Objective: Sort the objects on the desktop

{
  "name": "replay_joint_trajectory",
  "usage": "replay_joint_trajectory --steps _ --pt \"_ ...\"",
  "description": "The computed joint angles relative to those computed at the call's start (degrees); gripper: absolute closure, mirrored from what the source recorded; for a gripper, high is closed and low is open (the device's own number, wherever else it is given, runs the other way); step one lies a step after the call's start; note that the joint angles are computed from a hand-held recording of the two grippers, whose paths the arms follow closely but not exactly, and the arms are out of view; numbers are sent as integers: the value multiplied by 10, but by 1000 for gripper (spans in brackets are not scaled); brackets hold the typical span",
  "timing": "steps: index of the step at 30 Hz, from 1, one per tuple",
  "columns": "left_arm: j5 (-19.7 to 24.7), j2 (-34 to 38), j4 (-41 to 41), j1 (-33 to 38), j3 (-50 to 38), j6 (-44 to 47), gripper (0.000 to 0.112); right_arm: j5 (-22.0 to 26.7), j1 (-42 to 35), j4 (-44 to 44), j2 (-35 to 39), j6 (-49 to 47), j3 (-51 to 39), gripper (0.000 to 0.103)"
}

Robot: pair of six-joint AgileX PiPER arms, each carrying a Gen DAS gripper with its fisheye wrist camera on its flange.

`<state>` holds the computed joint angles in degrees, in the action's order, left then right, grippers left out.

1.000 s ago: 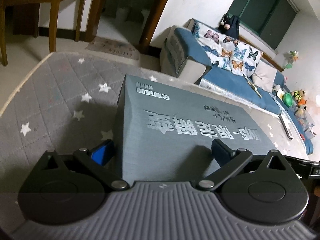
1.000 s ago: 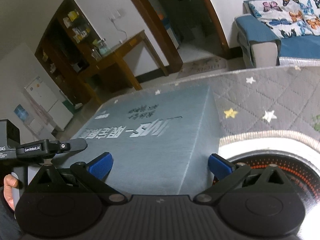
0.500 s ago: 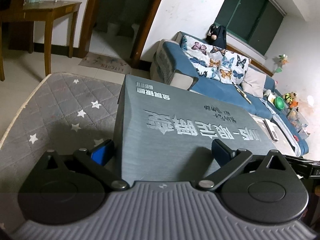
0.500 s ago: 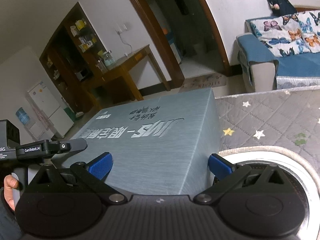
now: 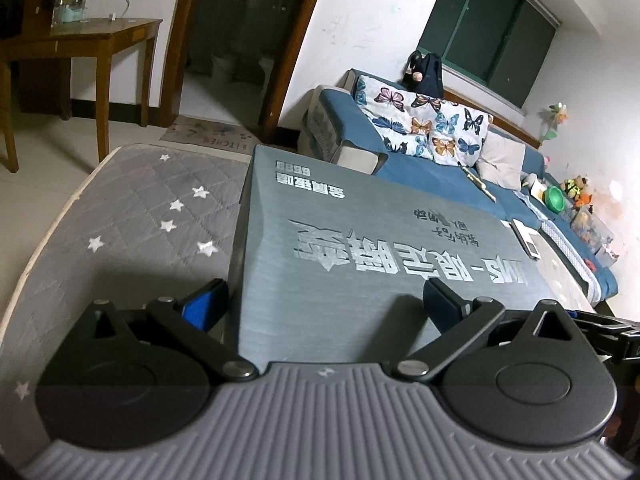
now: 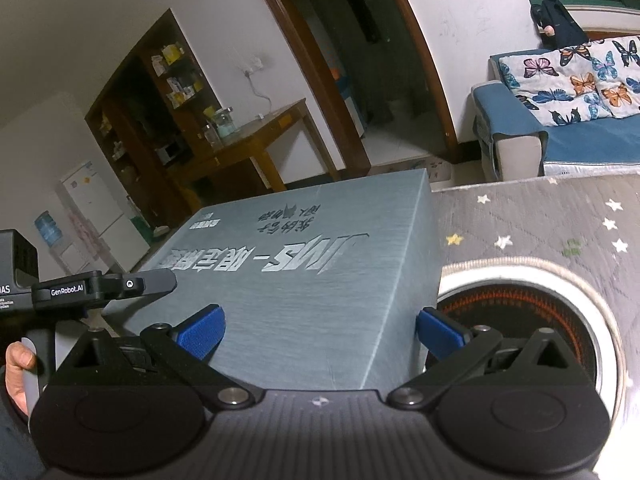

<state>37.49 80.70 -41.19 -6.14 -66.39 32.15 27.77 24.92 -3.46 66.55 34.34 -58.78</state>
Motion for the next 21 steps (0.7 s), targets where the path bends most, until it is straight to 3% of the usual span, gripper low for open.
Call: replay_joint_trajectory --steps 13,21 --pt "-21 -122 30 -6 135 -5 11 83 218 -326 -66 374 69 0" --pt "-14 -138 14 7 164 21 11 103 263 -358 -81 436 100 0"
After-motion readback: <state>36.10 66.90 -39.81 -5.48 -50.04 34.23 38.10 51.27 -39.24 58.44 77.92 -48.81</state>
